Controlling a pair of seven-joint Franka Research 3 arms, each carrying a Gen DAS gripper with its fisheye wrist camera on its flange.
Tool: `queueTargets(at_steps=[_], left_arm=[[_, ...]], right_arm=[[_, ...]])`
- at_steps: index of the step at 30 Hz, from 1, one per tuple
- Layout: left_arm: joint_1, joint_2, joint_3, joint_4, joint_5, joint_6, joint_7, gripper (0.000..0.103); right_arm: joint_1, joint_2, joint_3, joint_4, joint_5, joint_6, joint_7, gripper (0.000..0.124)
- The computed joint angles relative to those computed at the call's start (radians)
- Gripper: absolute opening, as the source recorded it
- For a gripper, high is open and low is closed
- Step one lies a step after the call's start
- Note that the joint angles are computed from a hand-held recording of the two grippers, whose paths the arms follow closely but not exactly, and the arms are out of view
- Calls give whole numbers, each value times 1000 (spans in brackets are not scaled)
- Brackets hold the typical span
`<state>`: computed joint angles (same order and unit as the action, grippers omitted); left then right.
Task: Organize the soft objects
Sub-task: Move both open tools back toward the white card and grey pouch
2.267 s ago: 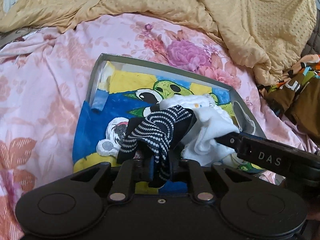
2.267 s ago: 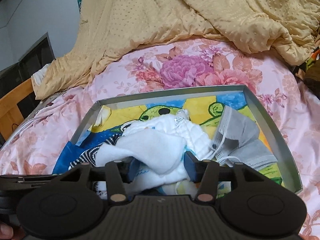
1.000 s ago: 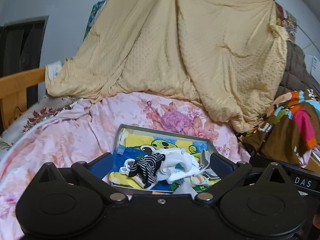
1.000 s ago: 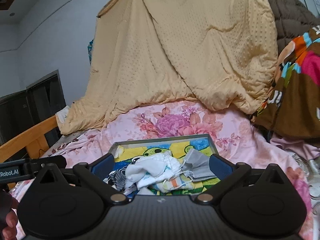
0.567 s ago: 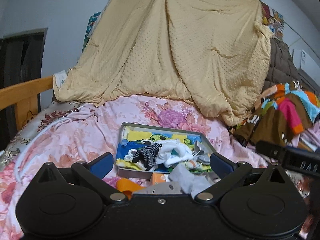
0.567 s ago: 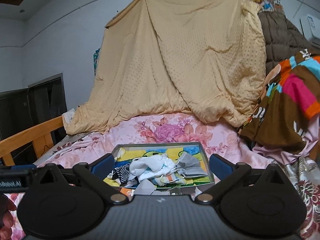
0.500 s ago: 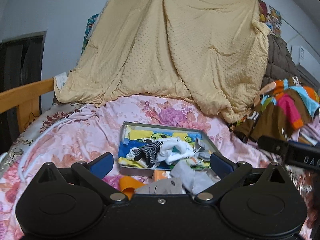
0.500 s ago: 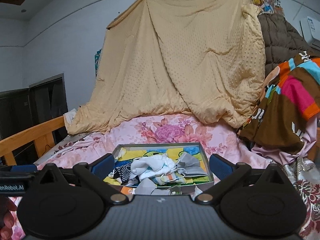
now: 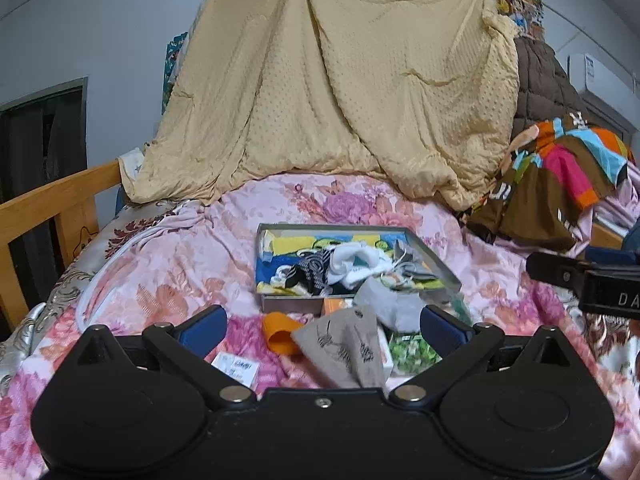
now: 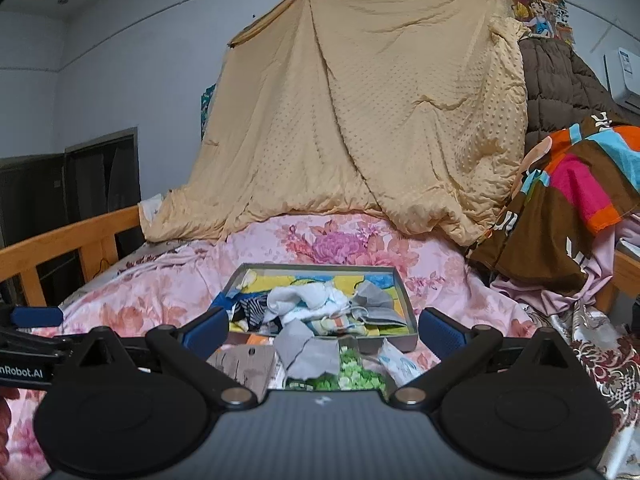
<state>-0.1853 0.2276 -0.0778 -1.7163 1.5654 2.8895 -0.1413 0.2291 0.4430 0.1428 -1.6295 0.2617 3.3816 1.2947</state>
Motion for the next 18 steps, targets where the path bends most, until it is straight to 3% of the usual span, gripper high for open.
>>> queueTargets(at_steps=[6, 9, 12, 18], left_arm=[[10, -51, -11, -84, -59, -26, 76, 102], [17, -72, -23, -123, -162, -61, 179, 102], [18, -81, -32, -145, -254, -98, 270, 102], [20, -65, -29, -142, -354, -131, 351, 102]], right_arm=[[7, -50, -8, -87, 2, 9, -1, 103], [36, -73, -39, -126, 8, -3, -16, 103], [29, -84, -29, -149, -4, -25, -30, 103], [123, -63, -123, -128, -9, -71, -81, 103]])
